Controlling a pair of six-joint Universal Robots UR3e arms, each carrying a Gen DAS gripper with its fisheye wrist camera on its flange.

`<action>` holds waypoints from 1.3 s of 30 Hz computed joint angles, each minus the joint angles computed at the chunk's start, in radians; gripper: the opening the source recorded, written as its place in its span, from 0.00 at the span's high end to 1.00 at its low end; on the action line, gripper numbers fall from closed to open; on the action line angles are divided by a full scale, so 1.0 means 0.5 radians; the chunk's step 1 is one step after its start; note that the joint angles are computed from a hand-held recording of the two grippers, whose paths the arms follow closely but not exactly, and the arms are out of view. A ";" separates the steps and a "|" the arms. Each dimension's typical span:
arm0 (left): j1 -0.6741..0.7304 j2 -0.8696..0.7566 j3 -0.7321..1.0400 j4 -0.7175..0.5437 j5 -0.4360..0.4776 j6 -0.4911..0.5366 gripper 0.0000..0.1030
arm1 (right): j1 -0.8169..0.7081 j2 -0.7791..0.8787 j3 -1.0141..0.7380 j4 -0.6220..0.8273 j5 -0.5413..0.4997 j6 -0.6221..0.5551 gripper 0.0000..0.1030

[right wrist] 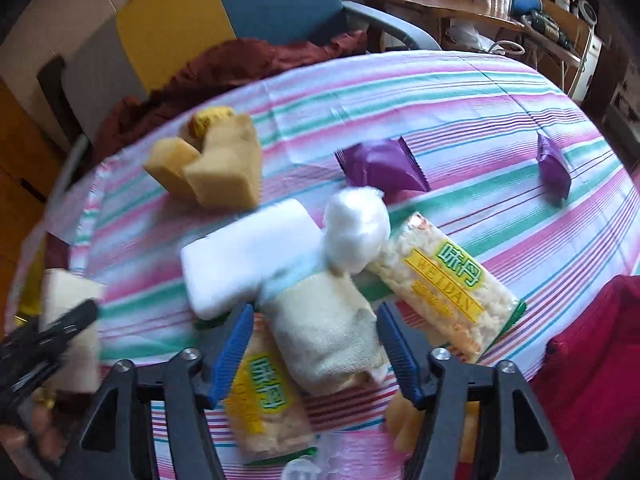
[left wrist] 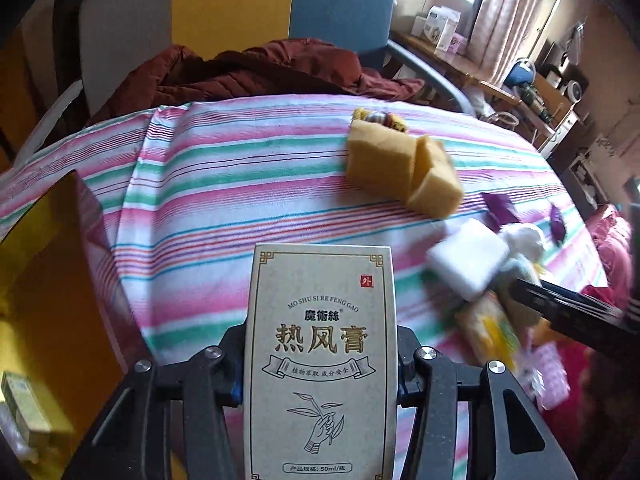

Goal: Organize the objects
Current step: 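Grasp the white printed box with the left tool while the right tool grasps the beige knit roll, then lower the white box and knit roll into the gold tray and release both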

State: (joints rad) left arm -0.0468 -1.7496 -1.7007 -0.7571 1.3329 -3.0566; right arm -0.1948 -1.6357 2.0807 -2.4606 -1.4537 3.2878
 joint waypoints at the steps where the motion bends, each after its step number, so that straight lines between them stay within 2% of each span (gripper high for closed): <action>1: 0.019 0.066 -0.056 0.004 -0.024 0.011 0.50 | 0.016 0.015 -0.001 -0.008 -0.023 0.000 0.36; 5: 0.112 0.325 -0.254 -0.011 -0.115 0.068 0.50 | 0.114 0.126 -0.061 0.002 -0.211 -0.020 0.37; 6: 0.147 0.409 -0.309 -0.022 -0.145 0.084 0.50 | 0.128 0.141 -0.070 0.000 -0.251 -0.012 0.47; 7: 0.174 0.452 -0.335 -0.030 -0.166 0.096 0.50 | 0.132 0.135 -0.061 -0.015 -0.279 -0.014 0.50; 11: 0.360 0.762 -0.492 -0.150 -0.297 0.182 0.50 | 0.120 0.052 0.003 -0.075 -0.248 -0.018 0.53; 14: 0.590 1.024 -0.609 -0.302 -0.416 0.298 0.50 | 0.156 -0.132 0.091 -0.173 -0.176 -0.038 0.53; 20: 1.293 1.586 -0.779 -0.877 -0.710 0.713 0.50 | 0.384 -0.325 0.013 -0.185 -0.051 -0.021 0.53; 24: 1.808 1.798 -0.747 -1.336 -0.868 1.076 0.50 | 0.708 -0.152 -0.239 -0.198 -0.047 0.031 0.53; 26: 1.988 1.810 -0.722 -1.449 -0.909 1.194 0.50 | 0.838 -0.039 -0.363 -0.203 -0.006 0.047 0.53; 30: 2.219 1.738 -0.728 -1.371 -0.919 1.286 0.50 | 1.113 0.322 -0.743 -0.146 0.133 0.074 0.53; 33: 2.250 1.564 -0.728 -1.091 -0.859 1.226 0.50 | 1.274 0.591 -1.026 -0.063 0.223 0.107 0.53; 36: 2.187 1.300 -0.703 -0.706 -0.750 1.100 0.50 | 1.429 0.896 -1.373 0.060 0.276 0.123 0.53; 39: 2.132 1.095 -0.653 -0.439 -0.655 1.010 0.50 | 1.550 1.122 -1.663 0.188 0.300 0.107 0.53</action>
State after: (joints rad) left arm 1.0194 -1.2022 -2.0272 -0.9766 1.0055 -2.5515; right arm 0.5800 -1.0745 1.2495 -2.3665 -1.3038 3.3412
